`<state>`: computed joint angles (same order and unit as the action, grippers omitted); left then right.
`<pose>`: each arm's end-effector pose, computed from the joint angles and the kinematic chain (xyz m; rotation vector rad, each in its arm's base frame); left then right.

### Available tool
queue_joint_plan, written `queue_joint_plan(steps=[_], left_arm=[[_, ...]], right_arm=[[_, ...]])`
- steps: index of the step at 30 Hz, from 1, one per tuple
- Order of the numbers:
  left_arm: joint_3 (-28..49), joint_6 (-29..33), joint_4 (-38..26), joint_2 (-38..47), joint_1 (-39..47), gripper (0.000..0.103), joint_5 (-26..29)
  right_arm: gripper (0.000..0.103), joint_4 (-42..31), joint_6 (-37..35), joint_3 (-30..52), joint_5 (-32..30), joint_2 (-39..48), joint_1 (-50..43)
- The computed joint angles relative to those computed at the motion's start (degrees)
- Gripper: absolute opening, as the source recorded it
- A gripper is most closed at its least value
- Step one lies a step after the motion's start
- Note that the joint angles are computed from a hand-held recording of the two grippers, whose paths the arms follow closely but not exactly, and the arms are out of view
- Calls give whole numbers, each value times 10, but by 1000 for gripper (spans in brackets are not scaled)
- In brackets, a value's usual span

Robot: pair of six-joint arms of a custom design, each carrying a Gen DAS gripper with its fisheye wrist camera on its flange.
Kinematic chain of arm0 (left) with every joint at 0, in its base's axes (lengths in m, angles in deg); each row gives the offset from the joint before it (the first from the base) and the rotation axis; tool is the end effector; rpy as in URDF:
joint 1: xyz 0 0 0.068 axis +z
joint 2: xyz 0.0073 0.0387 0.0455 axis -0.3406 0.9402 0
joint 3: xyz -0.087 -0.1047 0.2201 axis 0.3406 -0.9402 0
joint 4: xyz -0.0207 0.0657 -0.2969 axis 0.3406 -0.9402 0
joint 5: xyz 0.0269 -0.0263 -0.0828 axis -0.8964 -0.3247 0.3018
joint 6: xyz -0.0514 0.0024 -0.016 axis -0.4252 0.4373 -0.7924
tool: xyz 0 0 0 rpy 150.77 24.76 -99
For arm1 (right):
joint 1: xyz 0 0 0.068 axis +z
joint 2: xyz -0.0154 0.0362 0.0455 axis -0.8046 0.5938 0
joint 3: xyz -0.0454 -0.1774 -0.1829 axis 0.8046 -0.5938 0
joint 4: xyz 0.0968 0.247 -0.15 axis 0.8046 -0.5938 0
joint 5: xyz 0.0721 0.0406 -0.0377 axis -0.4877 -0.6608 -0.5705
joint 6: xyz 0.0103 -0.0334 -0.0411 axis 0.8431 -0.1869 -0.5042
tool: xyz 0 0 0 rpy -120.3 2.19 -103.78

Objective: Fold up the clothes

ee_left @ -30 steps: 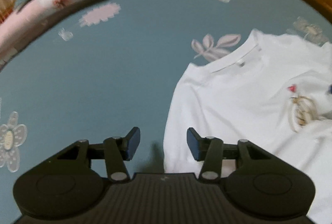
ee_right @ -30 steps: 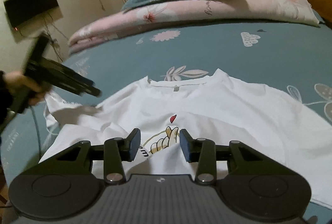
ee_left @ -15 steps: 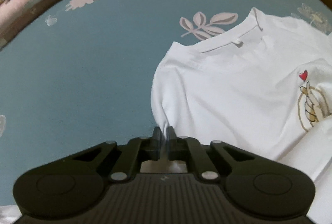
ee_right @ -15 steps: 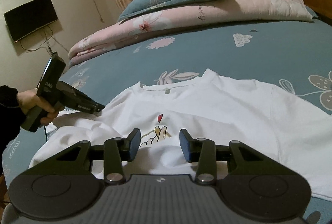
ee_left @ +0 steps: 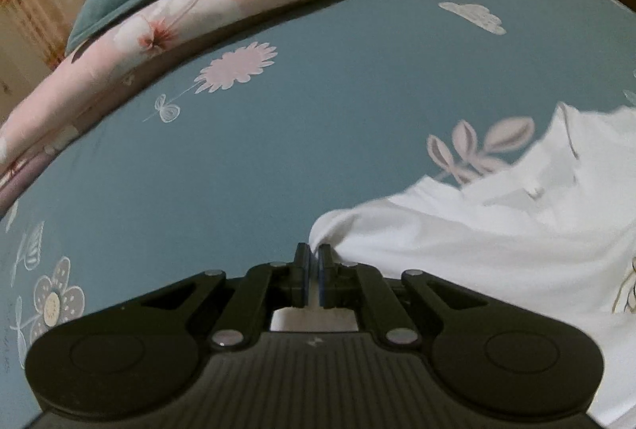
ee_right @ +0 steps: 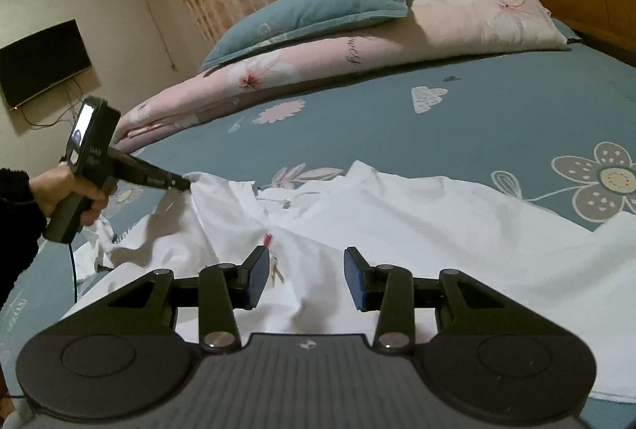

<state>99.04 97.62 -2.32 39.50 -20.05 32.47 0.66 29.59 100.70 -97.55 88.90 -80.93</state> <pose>0.3968 -0.0001 0.1257 0.5175 2.4063 0.2154 0.1787 -0.0639 0.1180 -0.0481 2.1125 0.5407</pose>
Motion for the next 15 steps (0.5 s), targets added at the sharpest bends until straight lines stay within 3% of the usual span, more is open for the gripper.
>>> queue_joint_plan(steps=[6,8,10,11,15], left_arm=[[-9,33,-3,21,22,5,31],[-6,42,-1,23,37,13,56],[1,44,2,28,51,15,89],[7,46,0,33,56,22,100],[36,66,-16,62,67,29,128]], right_arm=[[46,-8,-43,52,46,47,-6],[46,-14,-66,93,75,84,3],[46,-8,-113,165,109,180,32],[46,-9,-135,205,123,229,44],[46,0,-204,359,167,440,88]])
